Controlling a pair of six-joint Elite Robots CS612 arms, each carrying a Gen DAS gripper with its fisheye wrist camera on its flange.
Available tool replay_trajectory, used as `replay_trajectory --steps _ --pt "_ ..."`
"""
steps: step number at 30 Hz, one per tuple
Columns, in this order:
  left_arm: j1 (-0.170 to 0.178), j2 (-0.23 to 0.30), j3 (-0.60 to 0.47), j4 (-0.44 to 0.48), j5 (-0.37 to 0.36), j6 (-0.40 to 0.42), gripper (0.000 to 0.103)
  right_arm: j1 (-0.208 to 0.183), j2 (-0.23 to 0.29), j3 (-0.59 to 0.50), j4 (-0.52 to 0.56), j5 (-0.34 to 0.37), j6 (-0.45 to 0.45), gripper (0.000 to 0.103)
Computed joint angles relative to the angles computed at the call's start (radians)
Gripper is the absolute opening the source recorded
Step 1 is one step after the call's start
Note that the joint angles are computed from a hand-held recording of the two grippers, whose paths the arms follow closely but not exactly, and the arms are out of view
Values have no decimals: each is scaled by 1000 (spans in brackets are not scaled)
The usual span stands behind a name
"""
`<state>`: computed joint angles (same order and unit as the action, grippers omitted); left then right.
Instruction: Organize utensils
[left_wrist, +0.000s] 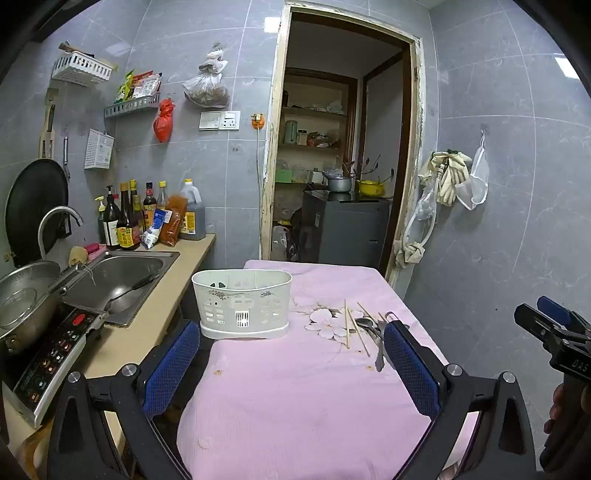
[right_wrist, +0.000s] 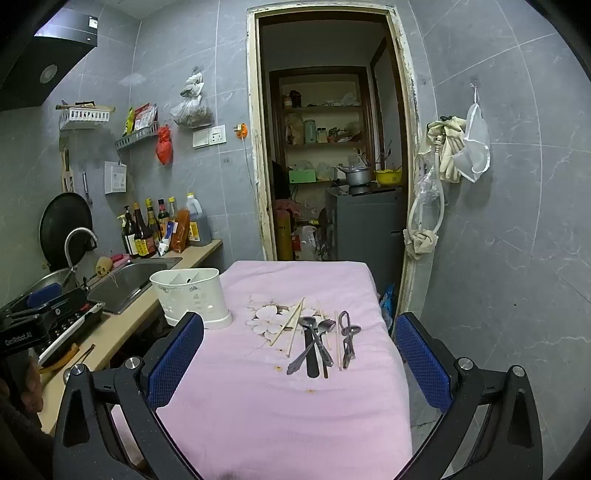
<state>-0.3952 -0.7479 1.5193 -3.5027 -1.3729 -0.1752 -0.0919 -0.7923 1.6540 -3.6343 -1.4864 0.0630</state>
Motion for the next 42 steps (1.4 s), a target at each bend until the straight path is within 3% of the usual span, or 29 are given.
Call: replay_trajectory --steps 42 --pt "2 17 -10 8 -7 -4 101 9 15 -16 23 -10 1 102"
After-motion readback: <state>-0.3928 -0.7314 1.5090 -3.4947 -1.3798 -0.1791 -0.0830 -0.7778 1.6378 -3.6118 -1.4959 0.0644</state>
